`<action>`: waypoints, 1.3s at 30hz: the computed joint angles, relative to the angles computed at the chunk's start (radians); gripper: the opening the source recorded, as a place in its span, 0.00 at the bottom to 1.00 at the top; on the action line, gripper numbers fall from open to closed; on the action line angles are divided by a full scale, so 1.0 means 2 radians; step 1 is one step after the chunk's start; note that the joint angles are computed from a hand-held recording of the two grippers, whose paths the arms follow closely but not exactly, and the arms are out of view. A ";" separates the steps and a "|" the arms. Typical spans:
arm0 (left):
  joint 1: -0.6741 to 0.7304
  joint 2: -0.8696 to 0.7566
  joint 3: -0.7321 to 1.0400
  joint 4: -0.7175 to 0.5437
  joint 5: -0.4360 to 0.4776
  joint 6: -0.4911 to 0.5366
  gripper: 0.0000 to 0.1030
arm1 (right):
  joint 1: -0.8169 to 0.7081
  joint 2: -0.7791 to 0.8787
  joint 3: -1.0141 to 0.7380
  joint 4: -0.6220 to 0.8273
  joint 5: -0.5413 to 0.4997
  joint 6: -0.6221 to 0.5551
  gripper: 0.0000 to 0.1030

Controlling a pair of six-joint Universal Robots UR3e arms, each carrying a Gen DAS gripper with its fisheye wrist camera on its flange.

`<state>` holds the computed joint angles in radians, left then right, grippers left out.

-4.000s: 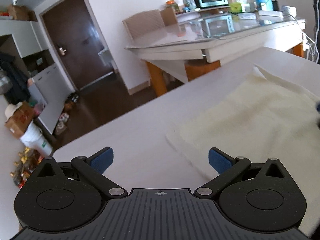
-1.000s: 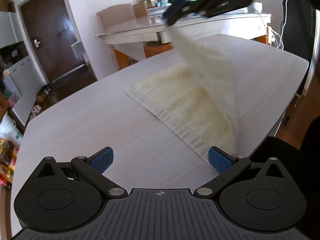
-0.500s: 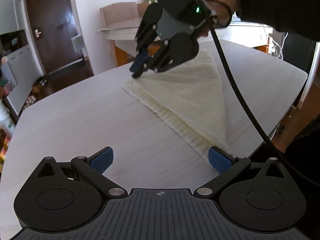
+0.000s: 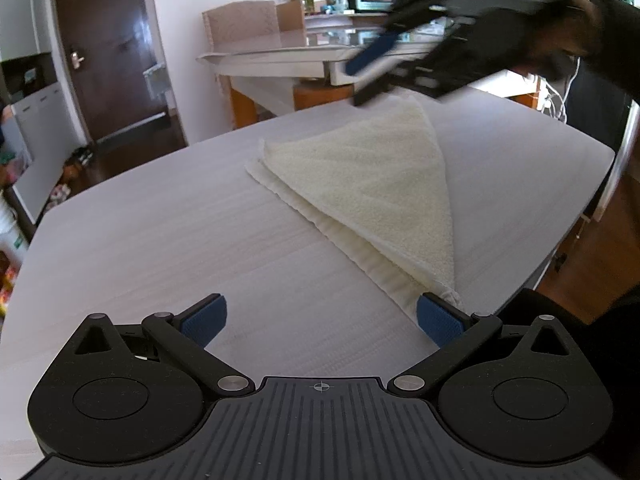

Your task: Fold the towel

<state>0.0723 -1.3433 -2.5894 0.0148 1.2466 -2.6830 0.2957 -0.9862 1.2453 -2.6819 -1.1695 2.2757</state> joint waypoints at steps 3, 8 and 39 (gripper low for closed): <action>0.023 0.032 0.002 -0.034 -0.018 0.014 1.00 | -0.004 -0.065 0.110 -0.043 0.026 0.036 0.47; 0.068 0.089 0.013 -0.090 -0.038 0.037 1.00 | 0.014 -0.117 0.209 -0.090 0.032 0.077 0.48; 0.036 -0.179 0.240 0.016 -0.007 0.047 1.00 | 0.030 -0.077 0.140 -0.066 0.089 0.174 0.12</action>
<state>0.1434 -1.7005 -2.1098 0.0461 1.2330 -2.5887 0.3564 -1.1402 1.5257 -2.8148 -0.9923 2.6241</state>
